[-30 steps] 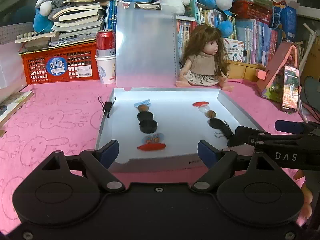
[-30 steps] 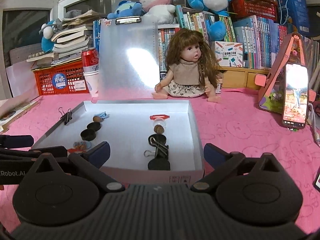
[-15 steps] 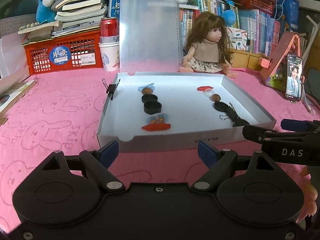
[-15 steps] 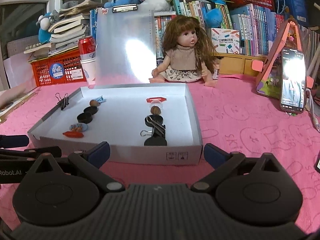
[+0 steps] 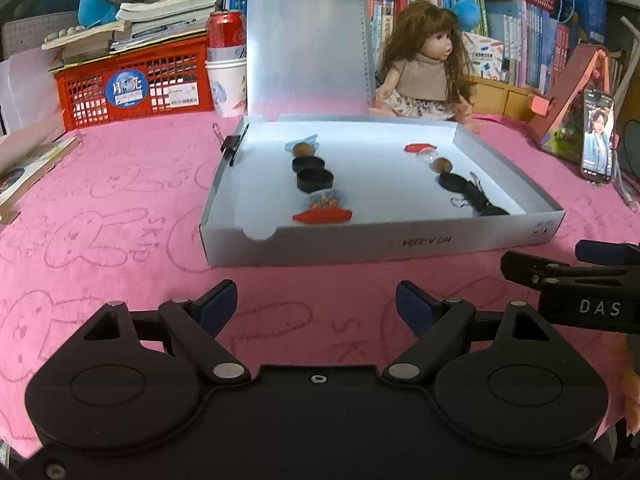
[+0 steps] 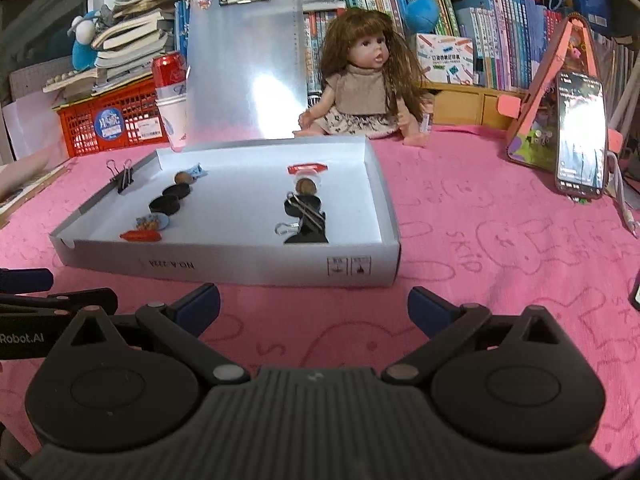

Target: Organize rigid objects

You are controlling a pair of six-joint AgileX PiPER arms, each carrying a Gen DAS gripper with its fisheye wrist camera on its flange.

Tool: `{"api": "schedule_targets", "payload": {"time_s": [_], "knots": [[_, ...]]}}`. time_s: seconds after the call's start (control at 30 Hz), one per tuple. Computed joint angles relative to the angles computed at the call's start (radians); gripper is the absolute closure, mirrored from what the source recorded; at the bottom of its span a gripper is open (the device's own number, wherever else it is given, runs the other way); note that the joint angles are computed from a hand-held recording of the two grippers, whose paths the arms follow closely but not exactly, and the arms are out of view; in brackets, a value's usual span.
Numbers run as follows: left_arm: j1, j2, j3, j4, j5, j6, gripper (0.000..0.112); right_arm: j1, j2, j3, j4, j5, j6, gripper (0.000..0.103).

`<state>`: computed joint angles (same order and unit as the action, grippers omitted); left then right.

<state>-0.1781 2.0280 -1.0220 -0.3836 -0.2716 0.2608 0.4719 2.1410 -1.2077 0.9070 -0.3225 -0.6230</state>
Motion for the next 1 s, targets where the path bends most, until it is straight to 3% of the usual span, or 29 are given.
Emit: {"api": "schedule_targets", "payload": {"time_s": [0.33, 0.87, 1.0], "knots": [[-0.018, 0.022, 0.006, -0.116, -0.036, 0.107, 0.018, 0.015, 0.020, 0.003, 0.081, -0.016, -0.076, 0.000], [-0.027, 0.042, 0.032, -0.072, -0.118, 0.042, 0.011, 0.029, 0.028, 0.000, 0.122, -0.039, -0.132, 0.000], [-0.037, 0.043, 0.031, -0.134, -0.126, 0.086, 0.009, 0.030, 0.028, 0.000, 0.121, -0.039, -0.130, 0.000]]}}
